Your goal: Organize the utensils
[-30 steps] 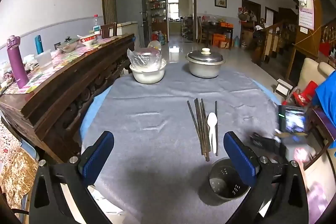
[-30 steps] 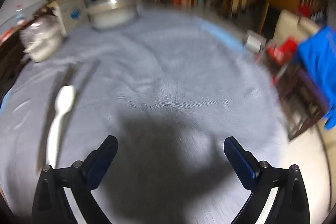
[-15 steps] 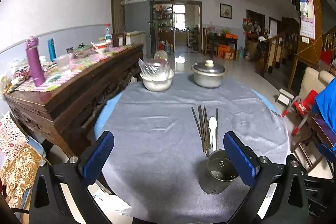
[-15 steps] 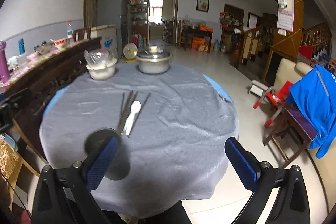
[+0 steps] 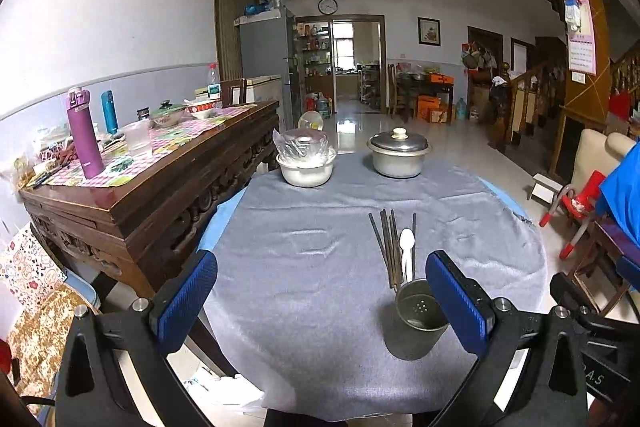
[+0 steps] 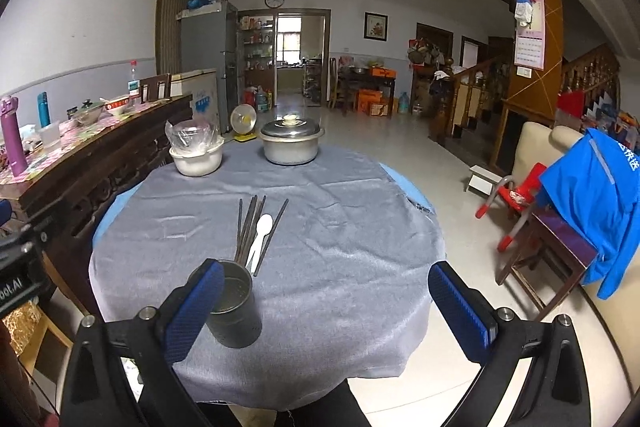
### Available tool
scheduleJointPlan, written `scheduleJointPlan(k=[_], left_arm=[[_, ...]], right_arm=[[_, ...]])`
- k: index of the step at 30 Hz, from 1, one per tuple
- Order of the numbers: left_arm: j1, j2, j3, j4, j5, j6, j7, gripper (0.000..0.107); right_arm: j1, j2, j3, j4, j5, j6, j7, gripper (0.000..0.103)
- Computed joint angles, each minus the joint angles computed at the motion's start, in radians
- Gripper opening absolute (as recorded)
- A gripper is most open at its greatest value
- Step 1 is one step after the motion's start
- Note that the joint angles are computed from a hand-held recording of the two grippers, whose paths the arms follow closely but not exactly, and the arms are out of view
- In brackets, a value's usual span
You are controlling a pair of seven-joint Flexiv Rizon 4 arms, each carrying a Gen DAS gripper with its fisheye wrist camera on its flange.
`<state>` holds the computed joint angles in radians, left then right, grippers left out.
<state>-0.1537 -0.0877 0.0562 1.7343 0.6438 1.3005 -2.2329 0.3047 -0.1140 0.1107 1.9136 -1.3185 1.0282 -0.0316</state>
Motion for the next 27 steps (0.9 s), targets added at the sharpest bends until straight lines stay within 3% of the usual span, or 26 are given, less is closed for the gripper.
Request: scheduleJointPlan(k=[27], left_arm=[[-0.002, 0.001, -0.003, -0.002, 0.011, -0.004, -0.011, 0.103]], right_arm=[[0.004, -0.003, 0.003, -0.003, -0.002, -0.015, 0.016, 0.103]])
